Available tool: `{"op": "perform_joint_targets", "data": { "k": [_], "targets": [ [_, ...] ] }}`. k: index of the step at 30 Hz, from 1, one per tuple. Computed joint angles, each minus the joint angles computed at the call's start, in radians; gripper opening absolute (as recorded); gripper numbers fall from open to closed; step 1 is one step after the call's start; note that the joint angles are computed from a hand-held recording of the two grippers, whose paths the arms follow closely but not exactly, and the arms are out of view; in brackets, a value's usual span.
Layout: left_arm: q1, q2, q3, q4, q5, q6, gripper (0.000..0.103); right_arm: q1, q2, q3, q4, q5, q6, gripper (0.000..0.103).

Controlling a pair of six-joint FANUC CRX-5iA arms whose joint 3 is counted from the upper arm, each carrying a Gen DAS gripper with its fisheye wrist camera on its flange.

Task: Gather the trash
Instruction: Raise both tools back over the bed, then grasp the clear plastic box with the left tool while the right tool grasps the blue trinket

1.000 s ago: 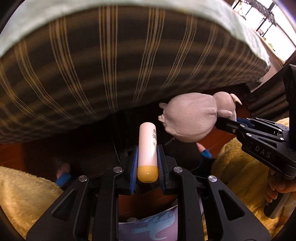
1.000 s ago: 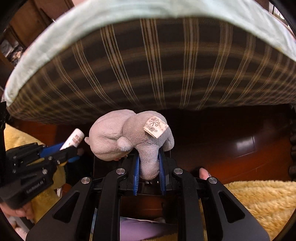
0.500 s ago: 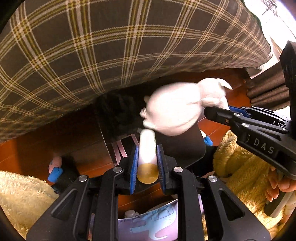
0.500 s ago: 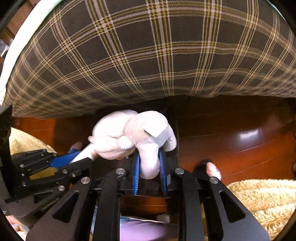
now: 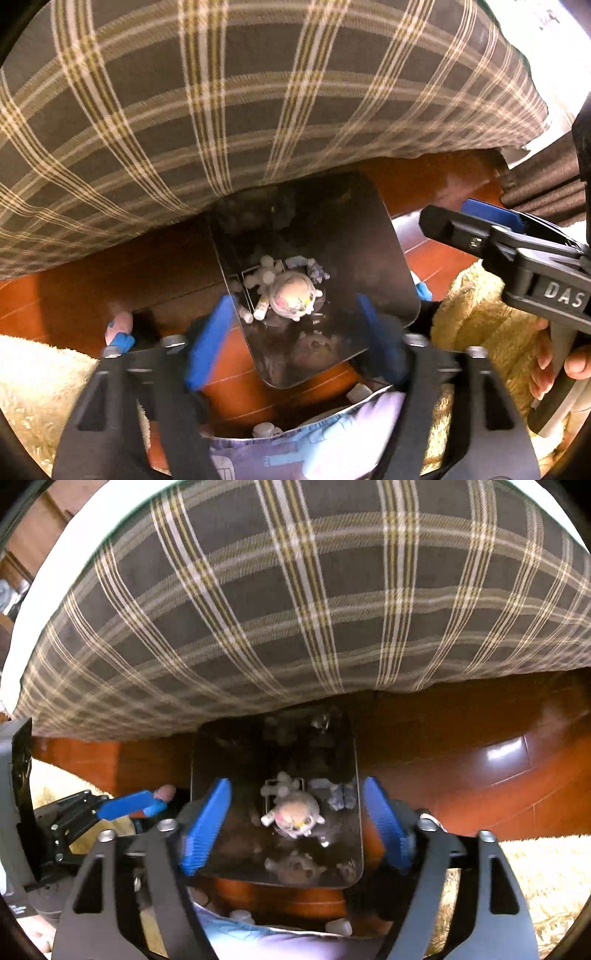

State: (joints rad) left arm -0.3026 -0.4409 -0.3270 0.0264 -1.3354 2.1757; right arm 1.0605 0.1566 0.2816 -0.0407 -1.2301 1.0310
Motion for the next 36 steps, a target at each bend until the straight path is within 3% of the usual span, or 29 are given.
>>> {"op": "perform_joint_targets", "data": {
  "k": [4,9,17,22,26,31,33,36],
  "targets": [
    [-0.005,-0.009,0.027,-0.014,-0.013,0.001,0.085,-0.013,-0.04,-0.005,0.017,0.056,-0.006,0.087],
    [-0.034,-0.013,0.146,-0.086,-0.052,0.016,0.086,-0.002,-0.069,0.04,0.146,0.086,0.022,0.09],
    [-0.102,0.046,0.424,-0.278,-0.118,-0.06,0.093,-0.039,0.038,0.301,0.188,0.054,0.087,0.091],
    [-0.015,0.073,0.515,-0.293,-0.124,-0.138,0.094,-0.069,0.164,0.504,0.176,0.01,0.139,0.091],
    [0.127,0.099,0.545,-0.242,-0.111,-0.218,0.095,-0.086,0.263,0.644,0.129,-0.032,0.149,0.09],
    [0.224,0.149,0.561,-0.208,-0.08,-0.275,0.094,-0.094,0.406,0.825,0.105,-0.1,0.17,0.051],
    [0.255,0.165,0.558,-0.185,-0.063,-0.302,0.092,-0.101,0.478,0.931,0.089,-0.145,0.178,0.043],
    [0.284,0.188,0.55,-0.151,-0.047,-0.332,0.081,-0.105,0.581,1.093,0.09,-0.217,0.186,0.04]
  ]
}}
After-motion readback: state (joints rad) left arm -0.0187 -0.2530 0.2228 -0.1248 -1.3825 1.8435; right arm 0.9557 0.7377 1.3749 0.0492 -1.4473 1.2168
